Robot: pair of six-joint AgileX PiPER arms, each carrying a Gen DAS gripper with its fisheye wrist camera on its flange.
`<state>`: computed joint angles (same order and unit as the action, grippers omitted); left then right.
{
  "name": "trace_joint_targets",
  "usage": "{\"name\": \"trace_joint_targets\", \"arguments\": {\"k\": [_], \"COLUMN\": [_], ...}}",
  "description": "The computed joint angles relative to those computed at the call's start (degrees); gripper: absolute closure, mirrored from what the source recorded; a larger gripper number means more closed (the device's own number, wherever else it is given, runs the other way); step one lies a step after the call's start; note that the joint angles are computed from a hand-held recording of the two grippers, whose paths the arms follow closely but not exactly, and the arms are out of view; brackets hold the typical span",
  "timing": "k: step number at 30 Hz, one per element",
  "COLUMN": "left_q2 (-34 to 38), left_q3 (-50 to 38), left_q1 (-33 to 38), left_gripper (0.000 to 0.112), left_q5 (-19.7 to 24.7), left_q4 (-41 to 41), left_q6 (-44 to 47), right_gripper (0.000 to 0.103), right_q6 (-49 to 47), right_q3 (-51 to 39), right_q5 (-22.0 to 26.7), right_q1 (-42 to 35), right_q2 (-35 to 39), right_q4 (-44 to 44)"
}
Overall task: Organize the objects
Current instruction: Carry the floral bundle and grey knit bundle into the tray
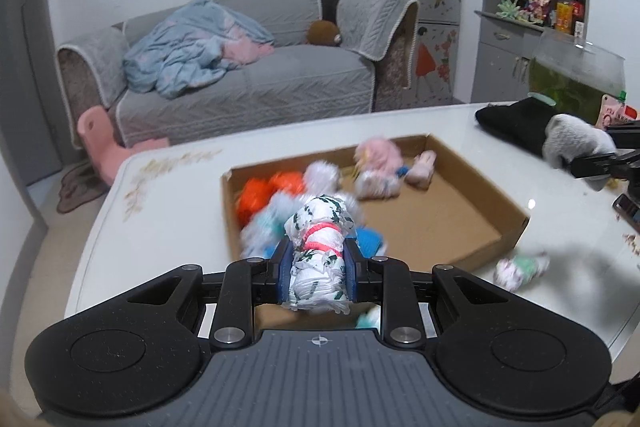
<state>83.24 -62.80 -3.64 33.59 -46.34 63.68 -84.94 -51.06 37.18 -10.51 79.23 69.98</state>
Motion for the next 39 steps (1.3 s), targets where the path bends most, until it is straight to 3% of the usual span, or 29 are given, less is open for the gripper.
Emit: {"name": "trace_joint_targets", "arguments": {"k": [9, 17, 25, 39], "left_q2": [11.4, 23.3, 33.3, 40.1], "left_q3": [-16.9, -28.3, -36.0, -42.0], "left_q1": [-11.6, -18.0, -19.9, -19.3], "left_gripper": [0.081, 0.081, 0.081, 0.081], "left_q5": [0.1, 1.1, 3.1, 5.8], "left_q4": [11.1, 20.9, 27.7, 30.7], "left_q6": [-14.5, -25.0, -31.5, -34.6], "right_gripper": [0.062, 0.062, 0.062, 0.062], "right_q6": [2.2, 12.0, 21.4, 27.5], "right_q3": [-12.4, -23.0, -30.5, -38.5], "right_q5": [-1.1, -2.0, -1.8, 2.0], "right_q1": [4.4, 8.6, 11.4, 12.8], "right_q2": [9.7, 19.3, 27.6, 35.6], "right_q4": [-3.3, -12.9, -23.4, -31.8]}}
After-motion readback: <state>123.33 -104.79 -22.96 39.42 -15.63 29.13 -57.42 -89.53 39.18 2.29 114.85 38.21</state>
